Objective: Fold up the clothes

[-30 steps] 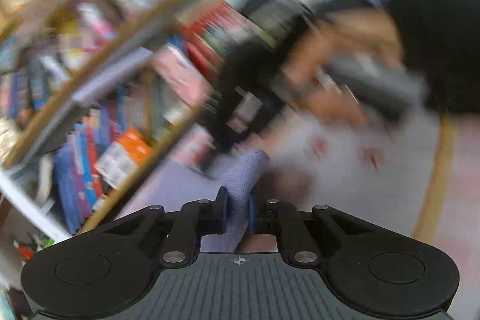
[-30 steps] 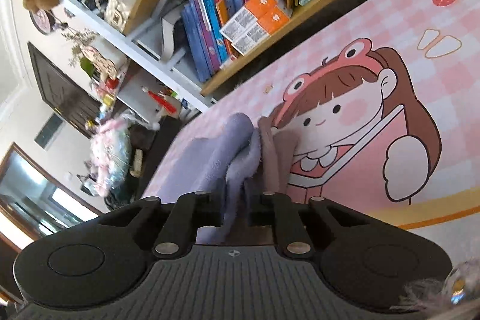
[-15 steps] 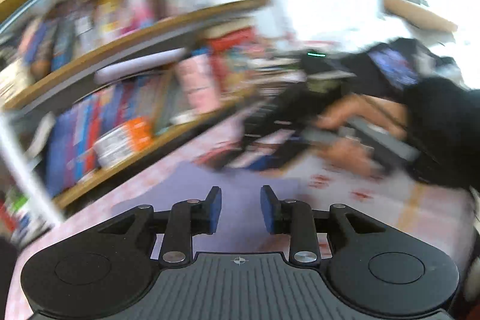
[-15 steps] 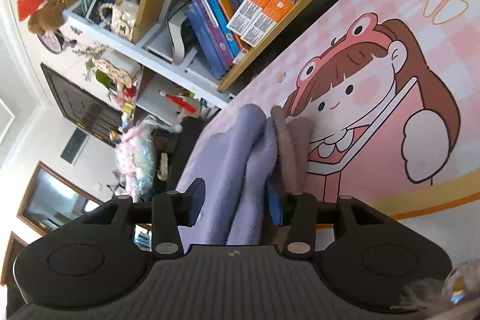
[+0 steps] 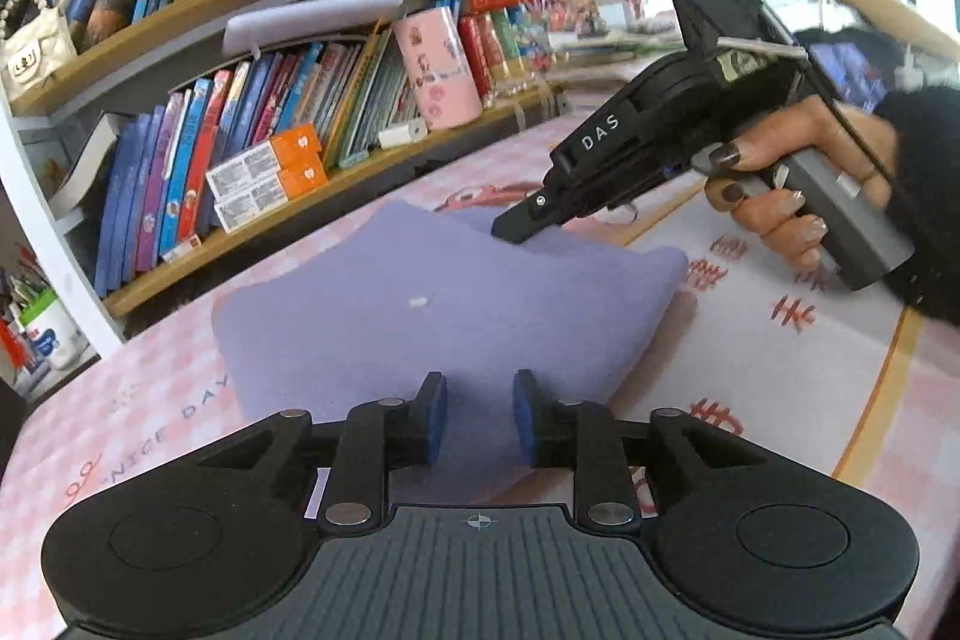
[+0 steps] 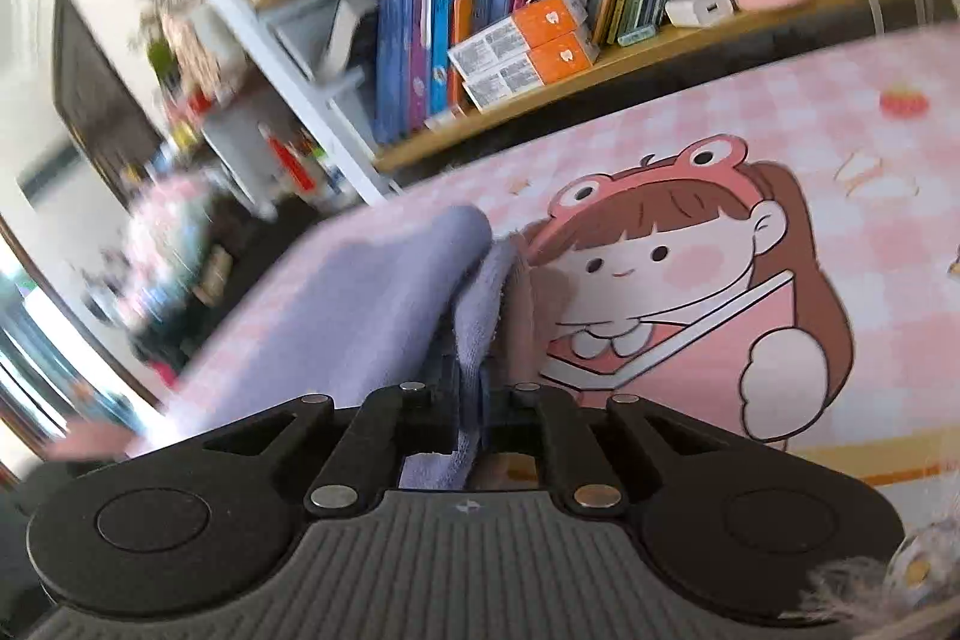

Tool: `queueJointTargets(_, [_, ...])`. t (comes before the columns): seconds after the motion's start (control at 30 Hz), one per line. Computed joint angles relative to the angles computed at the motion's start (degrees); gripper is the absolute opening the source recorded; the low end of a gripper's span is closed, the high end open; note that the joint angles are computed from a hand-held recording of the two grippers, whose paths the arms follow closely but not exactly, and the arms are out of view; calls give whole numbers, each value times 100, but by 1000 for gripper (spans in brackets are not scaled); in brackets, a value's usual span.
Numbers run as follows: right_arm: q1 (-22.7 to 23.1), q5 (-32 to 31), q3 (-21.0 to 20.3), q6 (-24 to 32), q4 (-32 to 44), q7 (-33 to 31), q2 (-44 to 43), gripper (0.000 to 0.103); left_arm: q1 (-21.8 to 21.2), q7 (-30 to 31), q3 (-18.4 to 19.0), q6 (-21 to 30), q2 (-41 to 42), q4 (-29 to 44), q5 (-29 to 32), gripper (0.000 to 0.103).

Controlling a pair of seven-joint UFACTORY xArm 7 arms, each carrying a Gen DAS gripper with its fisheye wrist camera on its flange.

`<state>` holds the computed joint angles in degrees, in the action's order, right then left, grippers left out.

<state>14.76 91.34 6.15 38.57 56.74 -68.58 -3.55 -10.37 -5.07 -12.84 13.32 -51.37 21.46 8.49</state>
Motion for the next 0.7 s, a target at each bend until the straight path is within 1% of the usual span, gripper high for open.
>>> queueJointTargets(0.03, [-41, 161, -60, 198, -6, 2, 12, 13, -48, 24, 71, -28, -31, -3, -22, 27])
queueJointTargets(0.07, [-92, 284, -117, 478, 3, 44, 50, 27, -114, -4, 181, -144, -137, -52, -103, 27])
queueJointTargets(0.1, [-150, 384, -168, 809, 24, 111, 108, 46, -174, -31, 284, -260, -232, -94, -188, 27])
queueJointTargets(0.13, [-178, 382, -163, 954, 61, 191, 152, 50, -240, -51, 392, -386, -234, -109, -282, 27])
queueJointTargets(0.17, [-180, 314, -128, 978, 110, 275, 184, 50, -306, -65, 495, -505, -228, -117, -374, 27])
queueJointTargets(0.2, [-179, 247, -96, 1004, 159, 359, 217, 49, -340, -35, 537, -508, -135, -66, -410, 27])
queueJointTargets(0.27, [-153, 6, -25, 879, 194, 478, 208, 45, -144, -25, 312, -357, 58, 40, -331, 27])
queueJointTargets(0.3, [-131, -53, 4, 788, 169, 391, 149, 41, -69, -35, 203, -179, 150, 107, -290, 27])
queueJointTargets(0.33, [-99, -72, 34, 670, 128, 213, 69, 36, -68, -23, 156, -19, 260, 153, -266, 27])
queueJointTargets(0.37, [-61, -91, 58, 551, 89, 35, -10, 20, -43, -52, 96, -42, 281, 130, -240, 27])
queueJointTargets(0.4, [-14, -8, 79, 440, 11, -325, -135, 16, -19, -83, 36, -66, 302, 108, -210, 27])
queueJointTargets(0.43, [39, 190, 89, 350, -118, -854, -308, 15, 2, -115, -18, -86, 323, 91, -180, 27])
queueJointTargets(0.47, [109, 289, 130, 151, -216, -1255, -442, 14, -23, -118, 15, -56, 343, 114, -180, 27])
queueJointTargets(0.5, [187, 287, 195, -129, -275, -1523, -542, 13, -53, -115, 54, -23, 360, 139, -185, 27])
queueJointTargets(0.53, [257, 177, 255, -417, -275, -1550, -540, 13, -117, -93, 138, 20, 360, 167, -215, 27])
queueJointTargets(0.6, [384, -325, 360, -982, -209, -1138, -403, 14, -234, -50, 315, 53, 336, 197, -305, 29])
queueJointTargets(0.63, [422, -400, 319, -1014, -191, -1011, -368, 14, -246, -75, 390, -33, 230, 144, -367, 30])
queueJointTargets(0.67, [427, -337, 232, -881, -179, -957, -358, 15, -256, -100, 461, -118, 128, 94, -430, 36])
queueJointTargets(0.7, [419, -275, 159, -748, -166, -901, -347, 22, -256, -129, 531, -202, 26, 48, -496, 46])
